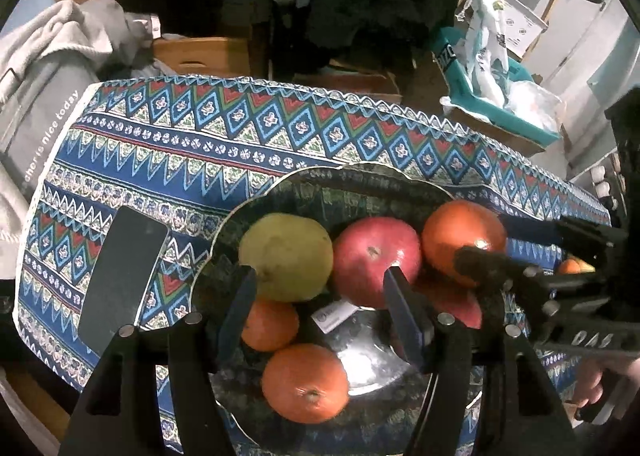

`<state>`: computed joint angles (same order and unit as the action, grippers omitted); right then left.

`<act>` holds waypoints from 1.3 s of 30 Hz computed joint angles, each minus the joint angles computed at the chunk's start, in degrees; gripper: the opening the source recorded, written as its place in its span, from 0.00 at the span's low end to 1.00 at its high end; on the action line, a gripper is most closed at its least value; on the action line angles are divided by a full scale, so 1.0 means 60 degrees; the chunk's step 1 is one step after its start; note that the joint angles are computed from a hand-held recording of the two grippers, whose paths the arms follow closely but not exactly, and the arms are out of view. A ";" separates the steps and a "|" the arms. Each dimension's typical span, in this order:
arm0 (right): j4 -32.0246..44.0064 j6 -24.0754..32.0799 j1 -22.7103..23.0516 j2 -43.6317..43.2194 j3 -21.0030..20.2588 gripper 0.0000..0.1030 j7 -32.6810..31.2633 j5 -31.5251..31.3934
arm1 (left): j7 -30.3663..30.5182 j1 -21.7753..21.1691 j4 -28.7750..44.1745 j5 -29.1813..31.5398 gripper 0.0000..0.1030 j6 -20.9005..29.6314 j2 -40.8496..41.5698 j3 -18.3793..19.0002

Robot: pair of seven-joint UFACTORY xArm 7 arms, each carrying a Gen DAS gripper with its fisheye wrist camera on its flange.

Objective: Organize fruits
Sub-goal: 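Open the left gripper over the bowl releasing the pear while the right gripper lowers the orange in and opens, then move both grippers from the bowl to the remaining small orange and yellow pear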

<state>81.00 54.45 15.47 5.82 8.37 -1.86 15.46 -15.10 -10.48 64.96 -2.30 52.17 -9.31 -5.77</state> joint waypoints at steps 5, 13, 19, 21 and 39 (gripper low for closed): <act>0.0026 -0.0008 0.0014 -0.0202 -0.0004 0.70 -0.0003 -0.0013 | -0.0008 -0.0044 -0.0015 -0.0030 0.65 0.0012 -0.0144 -0.0031; -0.0241 -0.0001 0.0057 -0.0684 -0.0043 0.70 0.0064 -0.0564 | 0.0016 -0.0142 0.0007 -0.0026 0.66 0.0073 -0.0383 -0.0108; -0.0609 -0.0017 0.0015 -0.1215 -0.0107 0.69 0.0051 -0.0929 | 0.0030 -0.0267 0.0084 0.0004 0.71 0.0120 -0.0548 -0.0209; -0.0781 -0.0008 -0.0019 -0.1440 -0.0134 0.69 0.0079 -0.1089 | 0.0046 -0.0322 0.0132 -0.0049 0.71 0.0157 -0.0570 -0.0230; -0.2066 0.0229 -0.0680 -0.3354 -0.0534 0.70 0.0253 -0.1615 | 0.0197 -0.1052 0.0968 0.0059 0.75 0.0361 -0.0492 -0.0743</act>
